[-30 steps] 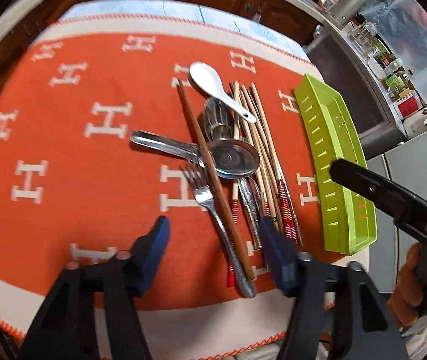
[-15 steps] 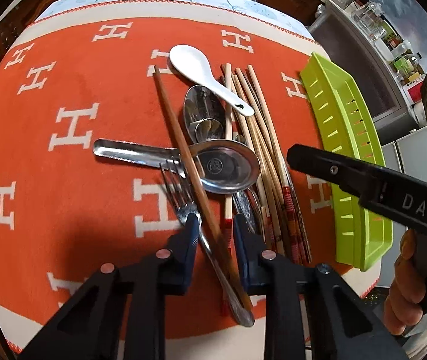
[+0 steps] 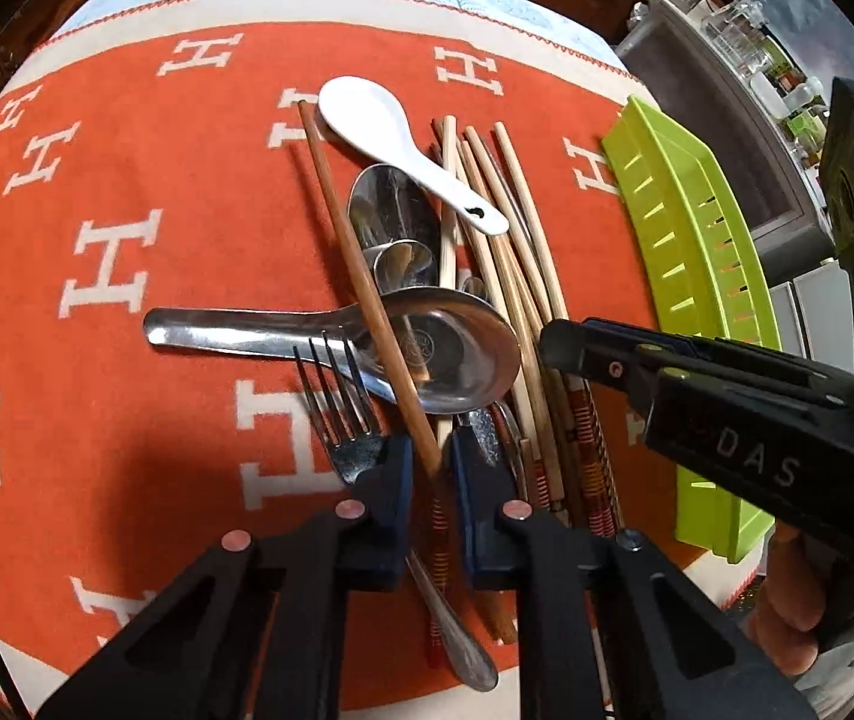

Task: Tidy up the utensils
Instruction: 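Lower both grippers onto the pile and grasp a pair of wooden chopsticks, then carry the chopsticks into the lime-green tray and open both grippers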

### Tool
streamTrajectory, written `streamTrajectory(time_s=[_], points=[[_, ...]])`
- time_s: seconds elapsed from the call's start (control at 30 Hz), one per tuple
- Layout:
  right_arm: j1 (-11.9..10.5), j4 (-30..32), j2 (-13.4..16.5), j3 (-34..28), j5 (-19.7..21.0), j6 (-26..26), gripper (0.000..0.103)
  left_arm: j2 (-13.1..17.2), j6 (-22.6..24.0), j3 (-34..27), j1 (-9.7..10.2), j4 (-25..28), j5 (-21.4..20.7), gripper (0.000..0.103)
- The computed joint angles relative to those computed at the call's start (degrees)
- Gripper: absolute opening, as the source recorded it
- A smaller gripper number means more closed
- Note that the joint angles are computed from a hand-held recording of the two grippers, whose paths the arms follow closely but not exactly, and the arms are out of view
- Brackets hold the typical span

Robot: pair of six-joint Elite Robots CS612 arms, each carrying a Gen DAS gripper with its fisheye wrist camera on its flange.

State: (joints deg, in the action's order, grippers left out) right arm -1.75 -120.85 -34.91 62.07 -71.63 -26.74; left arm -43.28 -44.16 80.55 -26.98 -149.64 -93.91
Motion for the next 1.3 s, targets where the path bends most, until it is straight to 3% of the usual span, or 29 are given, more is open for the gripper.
streamTrajectory(time_s=[0.1,0.23,0.53,0.77,1.03,1.3], points=[[0.4,-2.6,-0.1,0.9,-2.1,0.4,0.007,-0.2,0.3,0.4,-0.16,-0.8,0.8,0.005],[0.0,-3.5,0.0,1.1,-1.1,1.4,0.006,-1.0,-0.3,1.4,-0.28,-1.5,2.2,0.004],[-2.5,-0.6,-2.1,2.2,7.2,2.9,0.006,-3.7,-1.9,3.9,-0.26,-3.9,3.0,0.004],[-5.8,-2.7,-6.1,5.8,11.9,3.6,0.006,-4.8,1.2,2.2,-1.15,-5.6,2.1,0.004],[-9.1,-8.8,-7.8,7.6,8.0,8.7,0.006,0.5,6.8,-9.3,-2.86,-0.8,-1.9,0.004],[-10.0,-9.3,-6.3,6.1,2.2,9.7,0.006,6.7,7.5,-19.4,-3.40,5.7,-5.3,0.006]])
